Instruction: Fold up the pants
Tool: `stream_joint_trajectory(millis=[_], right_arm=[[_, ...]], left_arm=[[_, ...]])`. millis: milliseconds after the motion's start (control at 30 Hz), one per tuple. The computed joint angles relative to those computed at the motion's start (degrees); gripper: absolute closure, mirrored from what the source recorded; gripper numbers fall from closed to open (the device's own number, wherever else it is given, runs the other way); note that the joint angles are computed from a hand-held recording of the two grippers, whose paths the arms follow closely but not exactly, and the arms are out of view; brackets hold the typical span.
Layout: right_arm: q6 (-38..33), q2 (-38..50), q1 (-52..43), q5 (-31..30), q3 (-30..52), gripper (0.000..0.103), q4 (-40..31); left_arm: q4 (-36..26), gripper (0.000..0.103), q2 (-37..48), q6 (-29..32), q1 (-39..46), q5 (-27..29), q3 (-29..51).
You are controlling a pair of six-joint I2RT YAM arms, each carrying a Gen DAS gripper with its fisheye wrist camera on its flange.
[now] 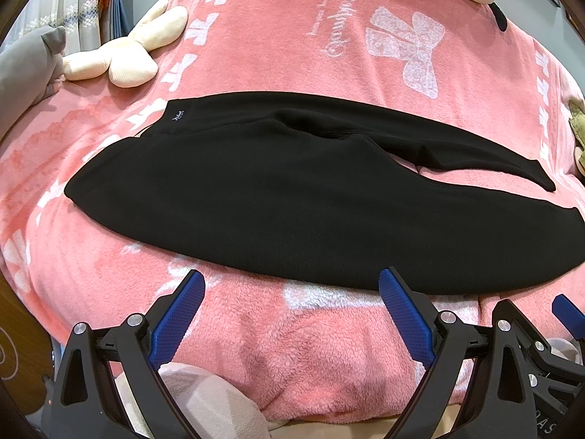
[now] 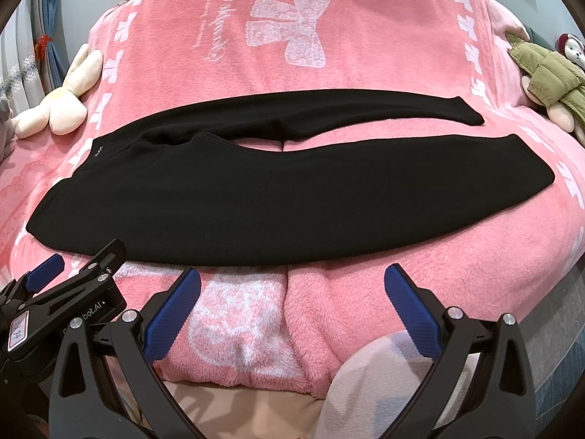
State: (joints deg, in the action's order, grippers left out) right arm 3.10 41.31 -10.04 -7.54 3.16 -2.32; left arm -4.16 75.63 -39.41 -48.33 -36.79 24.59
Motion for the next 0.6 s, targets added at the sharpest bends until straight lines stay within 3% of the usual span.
stream_joint_trajectory(millis=[600], right_arm=[[-0.11, 0.63, -0.3, -0.29, 0.05, 0.005, 0.39]], left_arm=[[2.27, 0.011, 1.94, -0.45, -0.3, 0.04, -0.6]])
